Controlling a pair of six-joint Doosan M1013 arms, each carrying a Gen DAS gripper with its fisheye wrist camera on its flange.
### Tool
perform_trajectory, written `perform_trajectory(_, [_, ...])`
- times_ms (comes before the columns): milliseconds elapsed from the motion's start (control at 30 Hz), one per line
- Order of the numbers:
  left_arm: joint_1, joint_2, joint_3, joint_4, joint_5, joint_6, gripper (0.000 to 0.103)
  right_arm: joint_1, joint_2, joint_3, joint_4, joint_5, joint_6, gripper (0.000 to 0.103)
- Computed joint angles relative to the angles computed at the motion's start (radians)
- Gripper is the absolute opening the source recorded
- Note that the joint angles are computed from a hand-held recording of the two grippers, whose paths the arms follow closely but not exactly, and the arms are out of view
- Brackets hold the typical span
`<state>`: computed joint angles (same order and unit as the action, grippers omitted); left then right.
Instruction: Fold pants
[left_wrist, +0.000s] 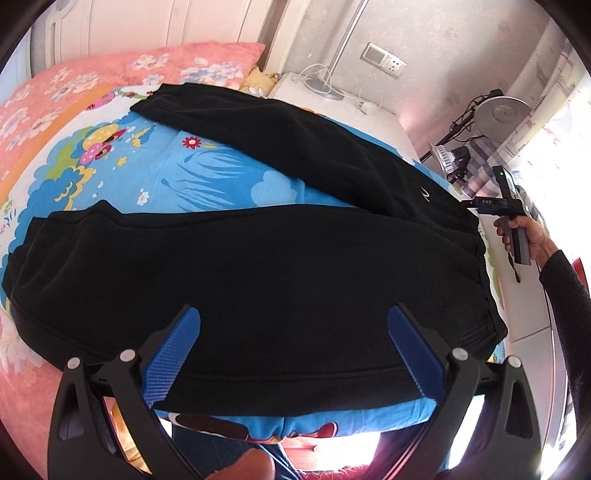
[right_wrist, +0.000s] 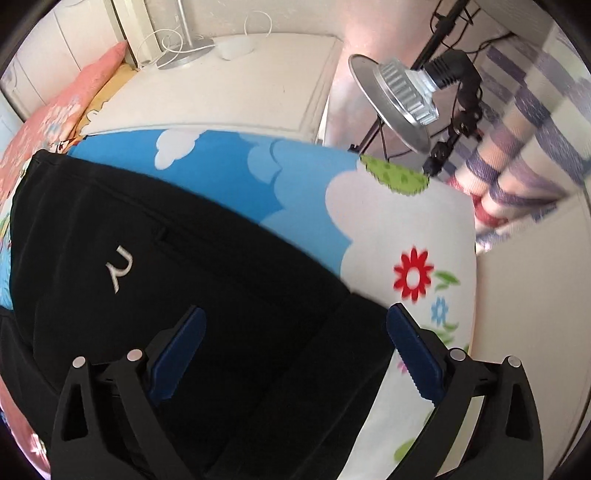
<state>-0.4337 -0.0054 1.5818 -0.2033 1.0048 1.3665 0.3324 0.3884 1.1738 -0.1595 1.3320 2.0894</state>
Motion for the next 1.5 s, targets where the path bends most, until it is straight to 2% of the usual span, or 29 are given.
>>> perform_trajectory(167, [-0.002, 0.016, -0.010, 0.015, 0.007, -0.006, 0.101, -0.030, 0.038, -0.031, 0.042, 0.050, -0.107, 0.095])
perform_trajectory(233, [-0.003, 0.022, -0.014, 0.027, 0.015, -0.019, 0.101, -0.041, 0.048, -0.036, 0.088, 0.049, -0.159, 0.087])
perform_trajectory(267, [-0.001, 0.024, -0.016, 0.030, 0.017, -0.024, 0.101, -0.050, 0.042, -0.030, 0.122, 0.026, -0.173, 0.076])
perform_trajectory(300, [0.000, 0.025, -0.019, 0.032, 0.019, -0.030, 0.101, -0.050, 0.043, -0.035, 0.115, 0.025, -0.176, 0.056])
perform_trajectory(333, [0.000, 0.024, -0.019, 0.035, 0.017, -0.034, 0.101, -0.052, 0.044, -0.039, 0.125, 0.027, -0.193, 0.050])
perform_trajectory(467, [0.000, 0.023, -0.024, 0.041, 0.015, -0.042, 0.101, -0.035, 0.043, -0.066, 0.086, 0.046, -0.258, 0.010])
perform_trajectory(600, [-0.002, 0.011, -0.023, 0.027, 0.005, -0.037, 0.101, -0.013, -0.013, -0.042, 0.076, -0.039, -0.251, 0.009])
perform_trajectory(700, [-0.002, -0.001, -0.018, 0.018, -0.003, -0.035, 0.101, 0.040, -0.067, -0.009, 0.015, -0.086, -0.243, 0.008])
perform_trajectory(767, [0.003, -0.012, -0.011, -0.005, -0.016, -0.026, 0.101, 0.100, -0.111, 0.017, -0.036, -0.126, -0.218, 0.008])
perform_trajectory(833, [0.006, -0.022, -0.006, -0.023, -0.031, -0.010, 0.101, 0.180, -0.168, 0.067, -0.084, -0.191, -0.164, 0.008])
perform_trajectory(867, [0.007, -0.027, -0.003, -0.030, -0.039, -0.001, 0.101, 0.216, -0.182, 0.082, -0.106, -0.200, -0.136, 0.008])
perform_trajectory(967, [0.014, -0.031, 0.004, -0.067, -0.048, 0.021, 0.101, 0.322, -0.238, 0.187, -0.075, -0.284, -0.013, 0.008])
perform_trajectory(1100, [0.025, -0.027, 0.010, -0.129, -0.044, 0.058, 0.101, 0.389, -0.254, 0.290, -0.030, -0.333, 0.211, 0.007])
perform_trajectory(1233, [0.027, -0.010, 0.003, -0.159, -0.039, 0.101, 0.101, 0.391, -0.259, 0.366, -0.018, -0.415, 0.420, 0.009])
perform_trajectory(1267, [0.027, -0.002, -0.003, -0.164, -0.037, 0.112, 0.101, 0.389, -0.260, 0.371, -0.021, -0.434, 0.454, 0.012])
perform_trajectory(1333, [0.032, 0.019, -0.022, -0.173, -0.034, 0.131, 0.101, 0.392, -0.257, 0.366, -0.038, -0.441, 0.490, 0.021])
perform_trajectory(1367, [0.036, 0.029, -0.032, -0.183, -0.036, 0.138, 0.101, 0.396, -0.258, 0.367, -0.045, -0.452, 0.511, 0.038])
perform_trajectory(1400, [0.043, 0.044, -0.045, -0.203, -0.038, 0.148, 0.101, 0.397, -0.262, 0.373, -0.045, -0.486, 0.536, 0.062])
perform_trajectory(1433, [0.050, 0.055, -0.056, -0.218, -0.038, 0.156, 0.101, 0.405, -0.266, 0.375, -0.069, -0.509, 0.580, 0.072])
perform_trajectory(1467, [0.055, 0.069, -0.069, -0.229, -0.036, 0.162, 0.101, 0.421, -0.261, 0.362, -0.126, -0.485, 0.644, 0.086])
perform_trajectory(1500, [0.061, 0.090, -0.091, -0.231, -0.033, 0.162, 0.101, 0.440, -0.260, 0.352, -0.178, -0.445, 0.701, 0.092])
